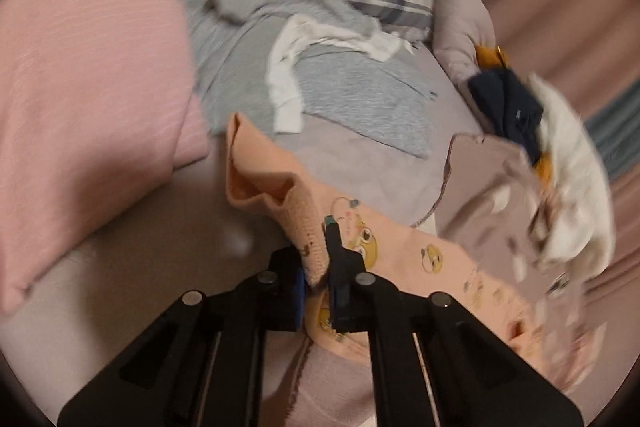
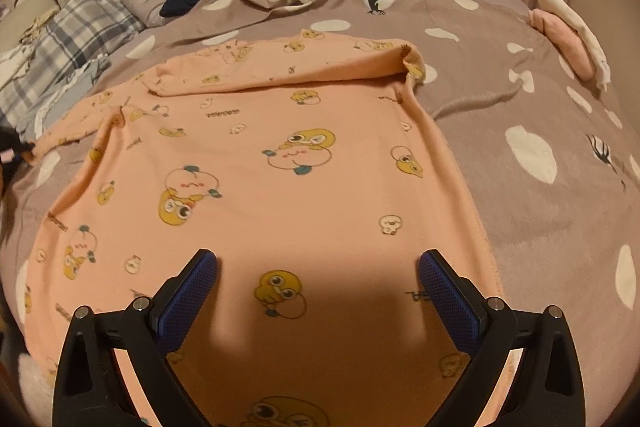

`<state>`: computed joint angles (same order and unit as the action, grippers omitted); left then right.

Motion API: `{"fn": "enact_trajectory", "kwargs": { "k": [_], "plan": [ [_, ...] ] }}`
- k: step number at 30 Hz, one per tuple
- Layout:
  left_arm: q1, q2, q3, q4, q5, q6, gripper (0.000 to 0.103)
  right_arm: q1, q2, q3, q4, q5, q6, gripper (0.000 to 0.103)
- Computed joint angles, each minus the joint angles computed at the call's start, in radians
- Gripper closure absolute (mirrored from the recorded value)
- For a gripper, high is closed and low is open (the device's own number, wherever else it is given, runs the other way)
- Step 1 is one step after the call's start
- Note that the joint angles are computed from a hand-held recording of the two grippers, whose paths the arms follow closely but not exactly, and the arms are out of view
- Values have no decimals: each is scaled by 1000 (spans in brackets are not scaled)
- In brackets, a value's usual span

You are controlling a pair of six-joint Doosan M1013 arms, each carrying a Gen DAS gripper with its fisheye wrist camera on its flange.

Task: Fold small clothes
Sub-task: 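Lift the sleeve across the garment body and open the left gripper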

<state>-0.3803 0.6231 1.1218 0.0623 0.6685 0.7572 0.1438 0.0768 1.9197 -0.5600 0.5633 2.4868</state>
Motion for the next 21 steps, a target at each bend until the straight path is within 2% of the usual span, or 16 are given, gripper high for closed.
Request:
{"fn": "enact_trajectory", "kwargs": {
  "k": [2,7,11,13,16,18,21],
  "plan": [
    [-24,4,-29,84,42,12,97,-4,-2,2,2,1,2,2],
    [-48,-14,-39,77,17,46,96,-12,-25,22,-8,-34,14,2],
    [-91,-4,-93,140,61,66,97,-25,-49,46,-9,-74,28,2],
    [-111,7,-121,168,76,70,97,-40,-59,57,42,-99,-1,2],
    [-137,27,-162,132,87,101,97,-54,-73,70,85,-121,-36,2],
    [-158,43,-193,69,81,155,97,-56,-86,81,58,-131,-8,2],
    [-206,73,-246,98,85,193,97,-67,-113,108,48,-177,21,2]
  ]
}}
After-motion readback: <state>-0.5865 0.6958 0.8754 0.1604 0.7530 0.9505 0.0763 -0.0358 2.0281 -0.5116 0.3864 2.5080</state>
